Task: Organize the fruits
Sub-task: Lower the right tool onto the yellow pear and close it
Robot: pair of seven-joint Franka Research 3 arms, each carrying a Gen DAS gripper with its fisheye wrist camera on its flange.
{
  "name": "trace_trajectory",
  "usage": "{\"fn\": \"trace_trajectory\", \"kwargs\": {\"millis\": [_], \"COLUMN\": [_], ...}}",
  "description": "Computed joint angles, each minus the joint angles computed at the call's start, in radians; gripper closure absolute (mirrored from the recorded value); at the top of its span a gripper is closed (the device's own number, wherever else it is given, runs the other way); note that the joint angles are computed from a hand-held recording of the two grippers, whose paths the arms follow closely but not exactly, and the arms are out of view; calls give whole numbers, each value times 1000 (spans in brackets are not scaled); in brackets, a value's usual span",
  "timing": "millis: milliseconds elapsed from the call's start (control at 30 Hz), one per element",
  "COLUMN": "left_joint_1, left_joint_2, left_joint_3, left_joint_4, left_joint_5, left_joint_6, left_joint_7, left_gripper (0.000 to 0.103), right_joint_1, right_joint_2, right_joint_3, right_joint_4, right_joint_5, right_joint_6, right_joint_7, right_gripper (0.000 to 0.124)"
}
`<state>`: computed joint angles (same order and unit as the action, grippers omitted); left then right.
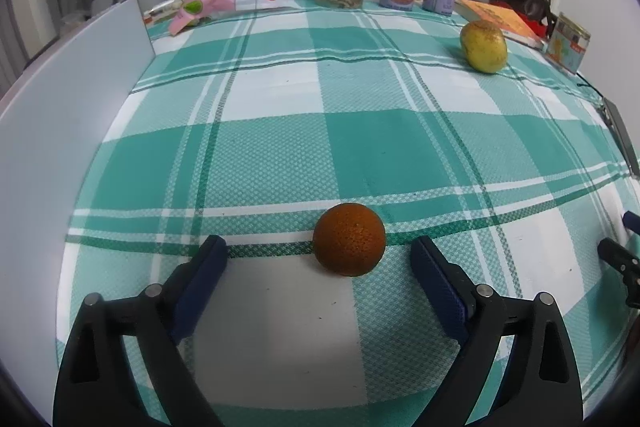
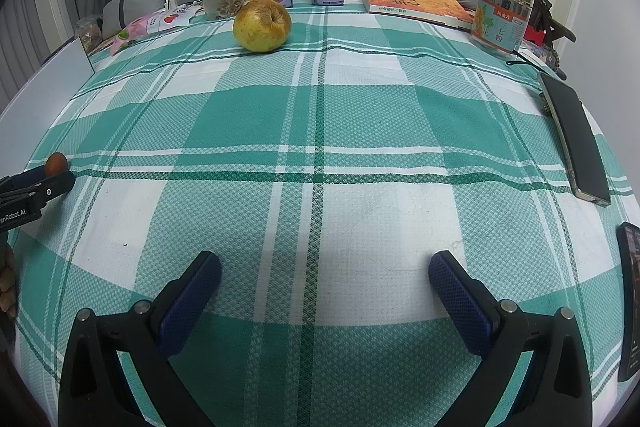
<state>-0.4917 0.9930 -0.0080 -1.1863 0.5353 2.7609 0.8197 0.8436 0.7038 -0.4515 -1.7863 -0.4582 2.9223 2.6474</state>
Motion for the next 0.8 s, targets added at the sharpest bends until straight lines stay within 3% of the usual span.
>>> {"fn": "trace_trajectory", "kwargs": {"millis": [633,733,800], "left_joint_1": [2,1,2], "left_joint_2": [0,0,0], "left_joint_3": [-1,-1,-1], "left_joint_4": [0,0,0], "left_joint_5": [-3,-4,-4], "left_joint_6": [1,1,1], "left_joint_7": [5,5,5], "left_gripper": [8,8,8], "right_joint_1": [-3,-93,-116], "right_joint_2": [-1,-25,-38], "right_joint_3": [5,107,118], "right_joint_4": [1,24,35], "right_joint_5": [11,57,74], "right_joint_6": [-1,-61,-54], "right_joint_7": [-12,-117,-109], "right_gripper": [21,21,21]}}
